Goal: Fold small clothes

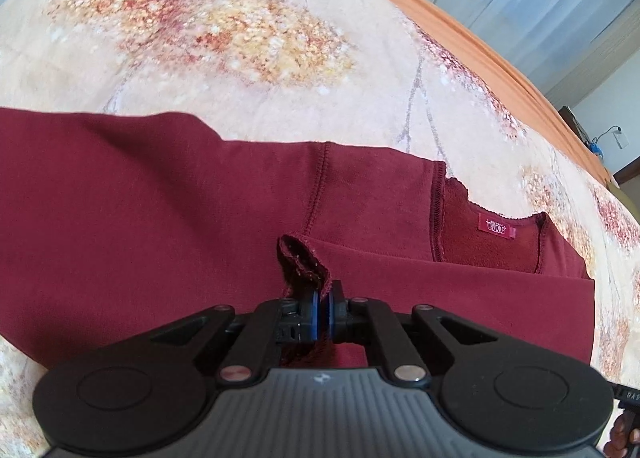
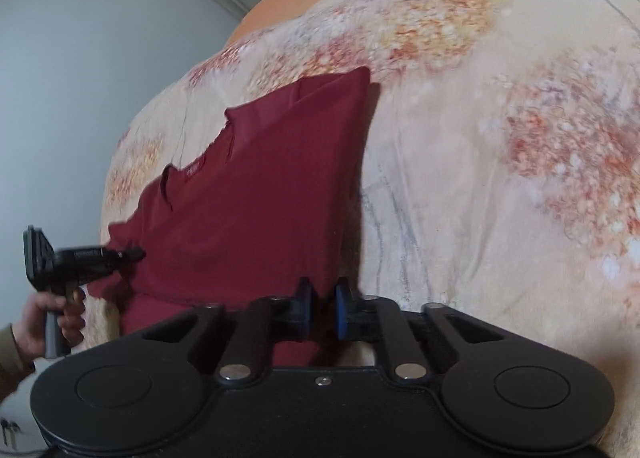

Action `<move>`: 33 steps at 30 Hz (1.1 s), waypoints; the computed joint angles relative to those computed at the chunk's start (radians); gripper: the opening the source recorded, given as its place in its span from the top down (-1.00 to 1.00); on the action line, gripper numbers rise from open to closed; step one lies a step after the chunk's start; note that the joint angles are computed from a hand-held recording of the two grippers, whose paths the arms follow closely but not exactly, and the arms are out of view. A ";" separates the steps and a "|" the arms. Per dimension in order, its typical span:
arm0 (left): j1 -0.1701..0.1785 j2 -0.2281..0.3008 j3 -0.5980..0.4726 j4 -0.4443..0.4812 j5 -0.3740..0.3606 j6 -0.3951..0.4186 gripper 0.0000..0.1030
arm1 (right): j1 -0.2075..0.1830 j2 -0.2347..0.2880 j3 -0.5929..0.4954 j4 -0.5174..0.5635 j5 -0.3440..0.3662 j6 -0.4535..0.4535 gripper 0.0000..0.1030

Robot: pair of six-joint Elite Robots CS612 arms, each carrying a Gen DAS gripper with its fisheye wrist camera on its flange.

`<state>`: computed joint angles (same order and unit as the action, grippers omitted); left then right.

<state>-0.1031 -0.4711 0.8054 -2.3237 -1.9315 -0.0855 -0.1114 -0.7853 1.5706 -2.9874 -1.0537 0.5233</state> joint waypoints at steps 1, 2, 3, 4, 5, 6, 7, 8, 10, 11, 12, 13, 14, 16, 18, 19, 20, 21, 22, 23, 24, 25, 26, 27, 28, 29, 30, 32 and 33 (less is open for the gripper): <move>0.000 -0.001 0.002 -0.004 0.001 0.003 0.92 | -0.005 -0.002 0.011 -0.050 0.004 0.061 0.83; 0.000 -0.001 0.002 -0.005 0.000 0.007 0.92 | -0.009 -0.007 0.018 -0.073 -0.005 0.100 0.84; 0.000 0.000 0.002 -0.003 0.000 0.009 0.92 | -0.010 -0.012 0.021 -0.067 -0.012 0.110 0.85; -0.001 0.001 0.001 0.003 0.005 0.010 0.92 | -0.009 -0.015 0.015 -0.029 -0.016 0.090 0.85; -0.002 0.003 -0.001 0.013 0.014 0.010 0.92 | -0.005 -0.016 0.007 0.019 -0.022 0.057 0.85; -0.004 0.004 0.000 0.017 0.023 0.012 0.92 | 0.000 -0.016 -0.002 0.057 -0.036 0.031 0.82; -0.006 0.003 0.003 0.014 0.032 0.020 0.92 | 0.004 -0.016 -0.006 0.065 -0.052 0.029 0.69; -0.008 0.000 0.007 0.009 0.039 0.030 0.91 | 0.005 -0.016 -0.008 0.056 -0.067 0.044 0.62; -0.009 -0.009 0.020 -0.009 0.042 0.054 0.90 | 0.007 -0.027 -0.005 0.034 -0.114 0.070 0.30; -0.009 -0.014 0.027 -0.019 0.042 0.066 0.88 | 0.006 -0.031 0.001 0.011 -0.125 0.075 0.28; -0.008 -0.020 0.035 -0.029 0.041 0.077 0.87 | 0.004 -0.035 0.004 -0.002 -0.126 0.074 0.28; -0.006 -0.024 0.040 -0.038 0.039 0.084 0.86 | 0.003 -0.043 0.008 -0.005 -0.133 0.065 0.28; -0.004 -0.028 0.047 -0.046 0.040 0.088 0.85 | 0.005 -0.047 0.008 -0.010 -0.146 0.051 0.28; 0.000 -0.035 0.057 -0.057 0.052 0.089 0.85 | 0.010 -0.050 -0.002 -0.020 -0.158 0.008 0.28; 0.005 -0.039 0.062 -0.063 0.051 0.079 0.85 | 0.017 -0.042 -0.027 -0.020 -0.161 -0.029 0.28; 0.007 -0.040 0.064 -0.065 0.047 0.078 0.84 | 0.019 -0.034 -0.042 -0.020 -0.153 -0.041 0.28; 0.009 -0.043 0.067 -0.065 0.043 0.083 0.84 | 0.021 -0.023 -0.062 -0.016 -0.140 -0.051 0.28; 0.009 -0.044 0.068 -0.062 0.040 0.092 0.84 | 0.024 -0.012 -0.083 -0.007 -0.132 -0.062 0.28; 0.008 -0.046 0.070 -0.061 0.042 0.105 0.84 | 0.029 0.003 -0.109 0.006 -0.126 -0.077 0.28; 0.008 -0.049 0.073 -0.061 0.045 0.118 0.84 | 0.033 0.016 -0.132 0.018 -0.122 -0.092 0.28; 0.007 -0.051 0.076 -0.063 0.045 0.129 0.84 | 0.038 0.030 -0.157 0.035 -0.122 -0.105 0.28; 0.007 -0.053 0.079 -0.064 0.045 0.135 0.84 | 0.042 0.045 -0.183 0.053 -0.118 -0.113 0.28; 0.008 -0.054 0.080 -0.066 0.040 0.139 0.84 | 0.044 0.060 -0.207 0.070 -0.114 -0.120 0.28; 0.009 -0.054 0.081 -0.065 0.034 0.140 0.84 | 0.047 0.073 -0.230 0.089 -0.109 -0.128 0.28; 0.010 -0.054 0.081 -0.062 0.030 0.142 0.84 | 0.050 0.084 -0.253 0.112 -0.108 -0.140 0.28; 0.010 -0.055 0.081 -0.060 0.031 0.143 0.84 | 0.052 0.094 -0.274 0.137 -0.111 -0.152 0.28; 0.011 -0.055 0.082 -0.060 0.029 0.145 0.84 | 0.054 0.102 -0.291 0.162 -0.118 -0.165 0.30; 0.012 -0.056 0.083 -0.058 0.031 0.145 0.84 | 0.060 0.113 -0.315 0.196 -0.168 -0.186 0.43; 0.012 -0.057 0.085 -0.061 0.033 0.143 0.84 | 0.062 0.114 -0.320 0.203 -0.205 -0.190 0.62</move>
